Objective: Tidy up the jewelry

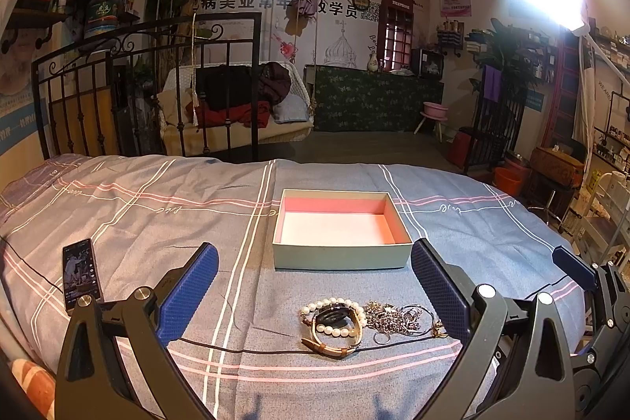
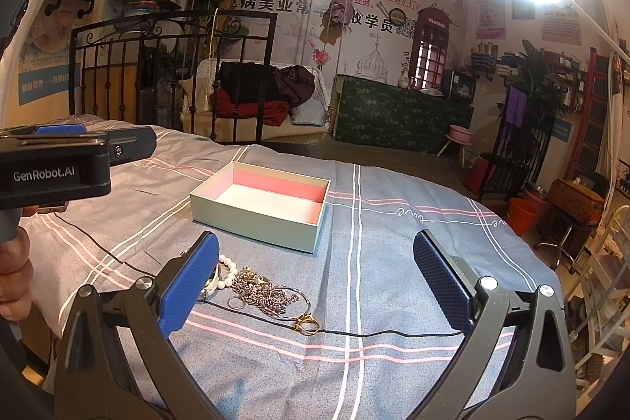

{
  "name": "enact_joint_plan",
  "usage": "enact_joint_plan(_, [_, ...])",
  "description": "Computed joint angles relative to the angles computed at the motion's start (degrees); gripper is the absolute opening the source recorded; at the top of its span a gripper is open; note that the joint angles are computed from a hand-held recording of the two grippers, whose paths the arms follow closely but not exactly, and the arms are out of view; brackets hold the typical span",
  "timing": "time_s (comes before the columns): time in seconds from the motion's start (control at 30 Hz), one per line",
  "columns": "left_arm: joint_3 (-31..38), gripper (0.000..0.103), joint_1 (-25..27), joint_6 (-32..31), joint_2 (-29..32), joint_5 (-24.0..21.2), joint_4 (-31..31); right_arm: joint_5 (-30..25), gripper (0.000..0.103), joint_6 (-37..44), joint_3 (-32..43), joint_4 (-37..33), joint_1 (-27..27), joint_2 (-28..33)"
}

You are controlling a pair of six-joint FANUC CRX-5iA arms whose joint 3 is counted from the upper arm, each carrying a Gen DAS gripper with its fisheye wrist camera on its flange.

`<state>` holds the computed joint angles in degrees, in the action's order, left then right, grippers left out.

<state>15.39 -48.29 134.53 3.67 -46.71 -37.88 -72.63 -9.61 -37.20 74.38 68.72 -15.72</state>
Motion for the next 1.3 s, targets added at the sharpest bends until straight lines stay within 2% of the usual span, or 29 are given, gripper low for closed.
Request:
enact_joint_plan(0.83, [-1.1,0.097,0.9,-0.8,0.2,0.7,1.9,1.7,0.098,0.6,0.4,-1.2,-0.9,0.9])
enact_joint_plan(1.13, [-0.6,0.097,3.1,-4.8,1.0,-0.3,6.6,4.0,0.098,2.6,1.2,-3.3,-2.2,1.3])
enact_joint_plan(1.23, [-1.8,0.097,5.5,-9.2,1.2,-0.3,12.6,5.1,0.098,5.6,2.5,-6.6,-2.7,1.6])
enact_joint_plan(1.3, [-2.4,0.097,6.8,-11.3,1.7,-0.9,15.9,6.8,0.097,9.3,4.2,-11.5,-3.6,1.9])
